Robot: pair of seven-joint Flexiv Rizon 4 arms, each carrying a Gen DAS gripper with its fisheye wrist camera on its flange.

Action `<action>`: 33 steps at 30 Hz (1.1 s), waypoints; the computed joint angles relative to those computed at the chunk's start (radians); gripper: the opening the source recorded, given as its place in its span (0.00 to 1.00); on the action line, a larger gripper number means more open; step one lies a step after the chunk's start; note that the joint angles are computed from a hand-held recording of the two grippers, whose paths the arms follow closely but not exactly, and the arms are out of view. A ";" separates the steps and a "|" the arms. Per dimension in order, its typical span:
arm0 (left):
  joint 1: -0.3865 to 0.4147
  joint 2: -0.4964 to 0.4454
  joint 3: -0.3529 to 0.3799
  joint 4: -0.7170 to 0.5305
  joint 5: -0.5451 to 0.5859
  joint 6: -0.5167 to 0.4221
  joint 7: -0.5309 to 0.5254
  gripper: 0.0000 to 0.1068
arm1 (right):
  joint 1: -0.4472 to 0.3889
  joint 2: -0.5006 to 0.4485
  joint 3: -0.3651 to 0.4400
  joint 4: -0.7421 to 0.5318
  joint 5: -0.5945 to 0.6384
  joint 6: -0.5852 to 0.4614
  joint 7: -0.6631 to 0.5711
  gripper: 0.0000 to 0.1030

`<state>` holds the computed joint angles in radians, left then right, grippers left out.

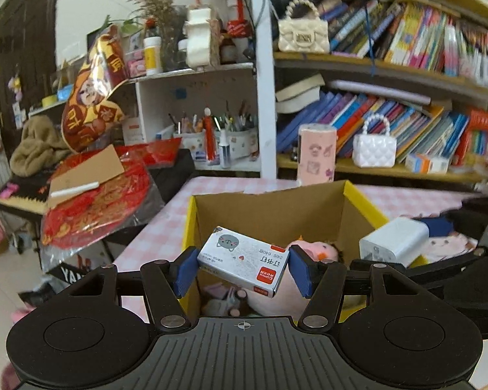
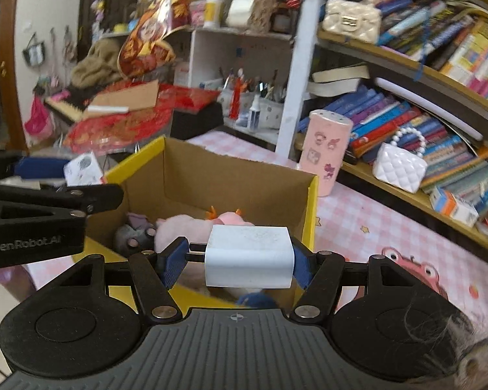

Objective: Organize objects
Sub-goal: 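Carry the small box and white charger in both tools over the yellow box, then open the left tool to drop the small box while the right tool releases the charger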

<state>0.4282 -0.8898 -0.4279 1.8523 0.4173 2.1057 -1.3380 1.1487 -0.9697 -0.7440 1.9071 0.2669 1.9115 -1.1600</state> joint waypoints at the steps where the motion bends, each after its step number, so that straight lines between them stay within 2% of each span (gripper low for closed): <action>1: -0.012 -0.005 0.005 -0.013 -0.008 -0.011 0.004 0.56 | -0.021 -0.004 0.010 -0.013 -0.018 -0.001 -0.010 0.61; 7: -0.079 -0.029 0.037 -0.073 -0.091 -0.086 0.048 0.56 | -0.143 -0.018 0.084 -0.091 -0.097 -0.020 -0.064 0.61; 15: -0.165 -0.046 0.095 -0.125 -0.225 -0.162 0.128 0.56 | -0.305 -0.007 0.222 -0.174 -0.220 -0.060 -0.134 0.61; 20: -0.206 -0.059 0.119 -0.157 -0.302 -0.213 0.171 0.56 | -0.362 -0.005 0.268 -0.208 -0.304 -0.095 -0.187 0.61; 24: -0.224 -0.066 0.127 -0.171 -0.330 -0.239 0.220 0.56 | -0.452 0.034 0.376 -0.219 -0.398 -0.154 -0.230 0.61; 27: -0.229 -0.071 0.127 -0.172 -0.346 -0.234 0.245 0.56 | -0.483 0.044 0.409 -0.226 -0.433 -0.181 -0.224 0.61; 33: -0.222 -0.075 0.113 -0.169 -0.360 -0.230 0.274 0.57 | -0.476 0.046 0.397 -0.217 -0.459 -0.181 -0.193 0.61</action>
